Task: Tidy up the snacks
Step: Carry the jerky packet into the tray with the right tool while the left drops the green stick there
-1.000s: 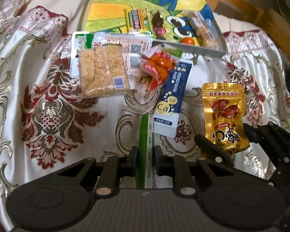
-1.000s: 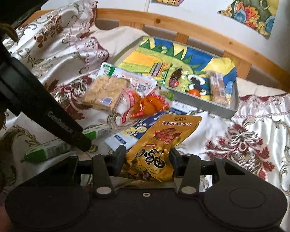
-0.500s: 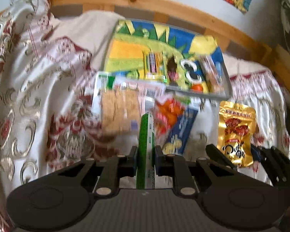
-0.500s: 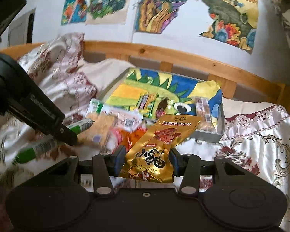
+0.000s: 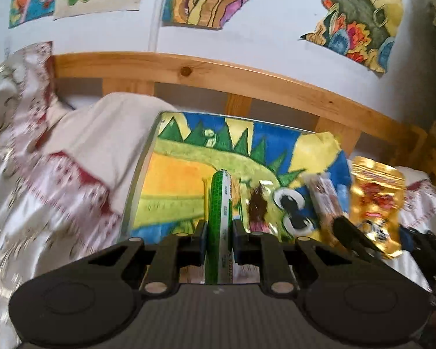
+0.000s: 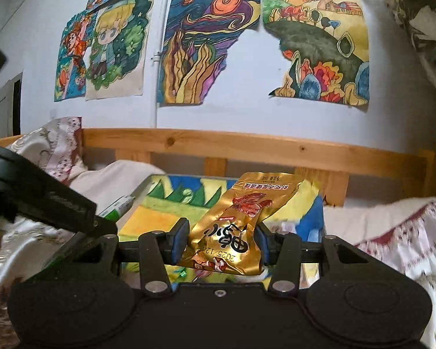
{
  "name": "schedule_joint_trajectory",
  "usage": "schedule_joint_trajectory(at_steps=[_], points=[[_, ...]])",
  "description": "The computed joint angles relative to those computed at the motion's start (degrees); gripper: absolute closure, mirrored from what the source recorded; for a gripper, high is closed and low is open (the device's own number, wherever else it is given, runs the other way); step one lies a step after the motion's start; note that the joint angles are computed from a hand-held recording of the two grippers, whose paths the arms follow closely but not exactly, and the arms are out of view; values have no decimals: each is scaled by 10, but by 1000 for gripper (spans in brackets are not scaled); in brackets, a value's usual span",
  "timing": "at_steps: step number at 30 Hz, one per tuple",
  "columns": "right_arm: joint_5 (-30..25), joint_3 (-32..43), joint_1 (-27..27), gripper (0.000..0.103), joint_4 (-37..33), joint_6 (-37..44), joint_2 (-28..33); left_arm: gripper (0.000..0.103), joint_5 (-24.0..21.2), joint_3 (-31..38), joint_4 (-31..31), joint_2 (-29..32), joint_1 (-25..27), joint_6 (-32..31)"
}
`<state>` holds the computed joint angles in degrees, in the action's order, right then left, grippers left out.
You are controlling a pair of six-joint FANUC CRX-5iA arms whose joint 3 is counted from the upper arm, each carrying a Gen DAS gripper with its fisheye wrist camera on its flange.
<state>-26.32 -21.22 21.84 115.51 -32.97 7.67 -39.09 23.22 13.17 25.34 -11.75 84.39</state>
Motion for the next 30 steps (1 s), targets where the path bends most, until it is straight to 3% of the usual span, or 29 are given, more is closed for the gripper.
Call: schedule_joint_trajectory(at_steps=[5,9,15,23,30], points=[[24,23,-58,54,115,-92,33,84,-6,85,11,79,-6,10],[21,40,-85,54,189,-136,59,84,19,121,29,121,-11,3],[5,40,-80,54,109,-55,89,84,19,178,22,169,-27,-4],[16,43,-88,54,116,-58,98,84,-28,251,-65,205,-55,30],[30,46,-91,53,106,-55,102,84,-51,267,-93,212,-61,40]])
